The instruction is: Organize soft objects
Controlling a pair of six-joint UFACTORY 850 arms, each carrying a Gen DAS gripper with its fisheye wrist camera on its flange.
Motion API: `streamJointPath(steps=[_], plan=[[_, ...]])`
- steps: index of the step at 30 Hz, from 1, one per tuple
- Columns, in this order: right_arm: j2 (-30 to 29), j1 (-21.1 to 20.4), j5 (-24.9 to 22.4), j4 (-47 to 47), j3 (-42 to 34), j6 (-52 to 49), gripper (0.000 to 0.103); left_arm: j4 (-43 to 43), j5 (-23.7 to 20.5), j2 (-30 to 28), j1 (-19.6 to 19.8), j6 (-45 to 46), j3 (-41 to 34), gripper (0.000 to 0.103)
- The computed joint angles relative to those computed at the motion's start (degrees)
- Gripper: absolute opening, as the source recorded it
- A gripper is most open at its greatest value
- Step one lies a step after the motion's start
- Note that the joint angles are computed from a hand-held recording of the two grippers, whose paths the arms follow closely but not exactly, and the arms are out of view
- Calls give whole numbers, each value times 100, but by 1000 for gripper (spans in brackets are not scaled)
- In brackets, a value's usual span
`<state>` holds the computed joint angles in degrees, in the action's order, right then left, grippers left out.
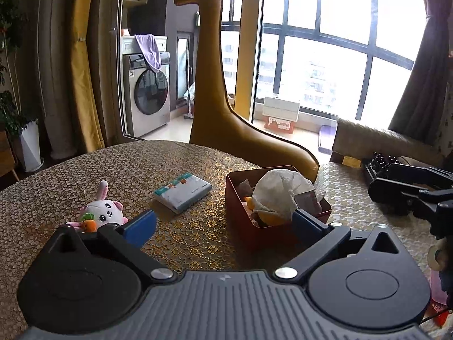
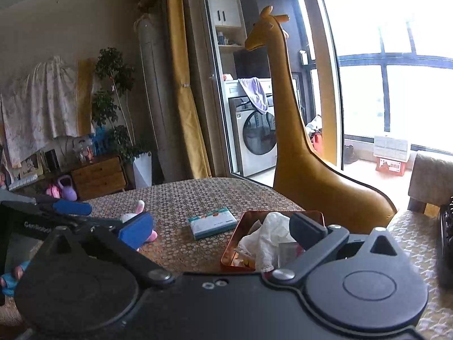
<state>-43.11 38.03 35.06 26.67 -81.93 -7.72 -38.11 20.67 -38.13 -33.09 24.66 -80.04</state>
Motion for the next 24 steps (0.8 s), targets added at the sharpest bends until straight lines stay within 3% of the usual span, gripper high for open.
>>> streamJointPath(steps=[14,24], plan=[[24,108,197,209,69,-101,103,337,389,196,-49,-490,412,103],[23,162,246,373,85,-206,103,30,635,192,-94,-288,478,103]])
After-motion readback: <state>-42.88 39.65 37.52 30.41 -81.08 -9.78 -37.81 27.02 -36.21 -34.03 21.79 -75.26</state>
